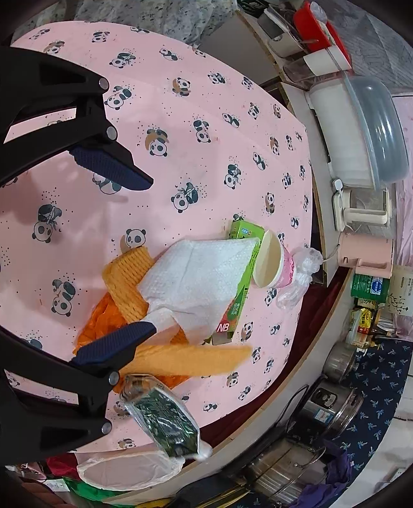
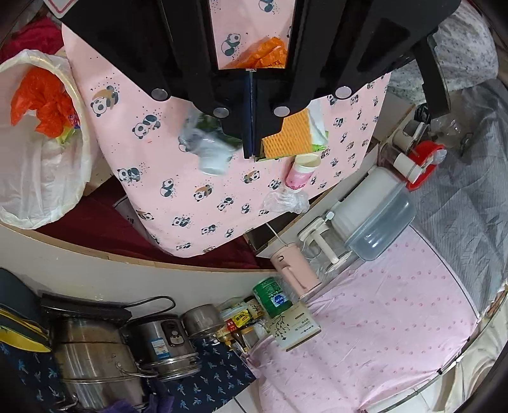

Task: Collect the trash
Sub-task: 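Lift the carton with the right gripper while the left grasps the white tissue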

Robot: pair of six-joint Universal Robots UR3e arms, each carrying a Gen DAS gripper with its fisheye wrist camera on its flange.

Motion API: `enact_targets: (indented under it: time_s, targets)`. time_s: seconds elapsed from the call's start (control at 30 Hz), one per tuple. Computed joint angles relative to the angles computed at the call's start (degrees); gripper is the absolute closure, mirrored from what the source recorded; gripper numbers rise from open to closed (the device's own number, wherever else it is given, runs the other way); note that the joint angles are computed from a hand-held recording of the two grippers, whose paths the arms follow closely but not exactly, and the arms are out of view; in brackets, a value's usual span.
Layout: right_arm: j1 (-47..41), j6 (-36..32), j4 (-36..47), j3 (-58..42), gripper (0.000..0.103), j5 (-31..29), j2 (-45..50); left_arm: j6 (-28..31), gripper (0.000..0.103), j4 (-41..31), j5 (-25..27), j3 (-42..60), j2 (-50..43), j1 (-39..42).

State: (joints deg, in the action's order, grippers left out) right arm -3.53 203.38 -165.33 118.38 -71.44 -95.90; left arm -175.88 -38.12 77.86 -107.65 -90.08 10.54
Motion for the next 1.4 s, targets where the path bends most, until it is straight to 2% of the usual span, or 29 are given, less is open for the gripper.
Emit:
enact_targets:
  time_s: [0.13,0.17,0.3,0.37,0.4,0.5,0.63,0.77,0.9,1.0,1.03,1.1,1.13,1.17,1.2,1.23,1.3,1.4]
  targets:
    - [-0.81,-0.61,2.50,1.31,0.101,-0.88,-0.17,-0.62,0.022,-0.10,0.56,1.20,-2.30,0.04]
    - [-1.40,-0.34,3.05,1.80,0.096,-0.40,0.12,-0.77,0.022,0.07,1.14,1.68,-3.10,-0.25]
    - [-2.82,0.93,2.54,3.31,0.088,0.95,2.09,-1.25,0.022,0.00,2.24,4.75,-7.37,-0.88]
    - [-2.83,1.79,1.75,3.35,0.062,0.81,3.64,-1.77,0.022,-0.44,2.85,6.93,-9.92,-1.02]
    - [-2.67,2.45,1.05,3.32,0.058,0.50,4.56,-2.17,0.022,-0.50,2.92,7.60,-10.73,-0.90]
    - [-3.23,2.92,0.24,2.75,0.057,3.20,8.64,-2.84,0.022,-1.28,2.29,9.67,-13.05,-0.09]
    - [-4.91,5.21,-3.33,3.61,0.057,10.55,14.97,-3.06,0.022,-2.25,1.20,11.48,-15.54,0.41]
    - [-7.64,9.02,-10.81,4.86,0.057,19.45,21.70,-2.92,0.022,-2.93,-0.29,14.01,-18.49,0.80]
    - [-9.82,14.55,-18.99,4.27,0.057,25.73,27.71,-2.94,0.025,-3.81,-1.29,17.36,-21.58,0.63]
    - [-10.17,17.08,-21.50,2.23,0.057,27.22,30.69,-2.85,0.036,-5.39,-3.16,19.77,-23.37,0.59]
    - [-9.96,17.44,-21.43,1.13,0.057,27.28,31.57,-2.67,0.043,-5.79,-3.61,20.29,-23.68,0.46]
    - [-9.33,17.56,-20.49,-0.67,0.065,27.00,32.44,-2.23,0.059,-6.09,-3.81,20.71,-23.83,-0.01]
    - [-8.84,17.46,-20.02,-1.57,0.079,26.76,32.86,-1.77,0.072,-6.63,-4.23,20.88,-23.74,-0.11]
    - [-8.73,16.86,-19.21,-1.98,0.085,26.79,32.89,-1.46,0.085,-7.09,-4.70,20.78,-23.39,-0.08]
    - [-8.37,17.14,-19.41,-2.13,0.087,26.53,32.88,-1.32,0.090,-7.27,-4.78,20.65,-23.05,-0.16]
    - [-8.30,17.33,-20.17,-1.97,0.090,26.61,32.88,-1.25,0.094,-7.01,-4.53,20.18,-22.44,-0.24]
    - [-7.47,16.56,-19.70,-1.80,0.093,25.06,30.98,-1.06,0.096,-5.75,-4.07,18.63,-20.59,-0.26]
    - [-4.67,13.18,-14.55,-3.01,0.095,18.33,25.59,-0.87,0.097,-4.74,-2.49,17.03,-17.62,-0.50]
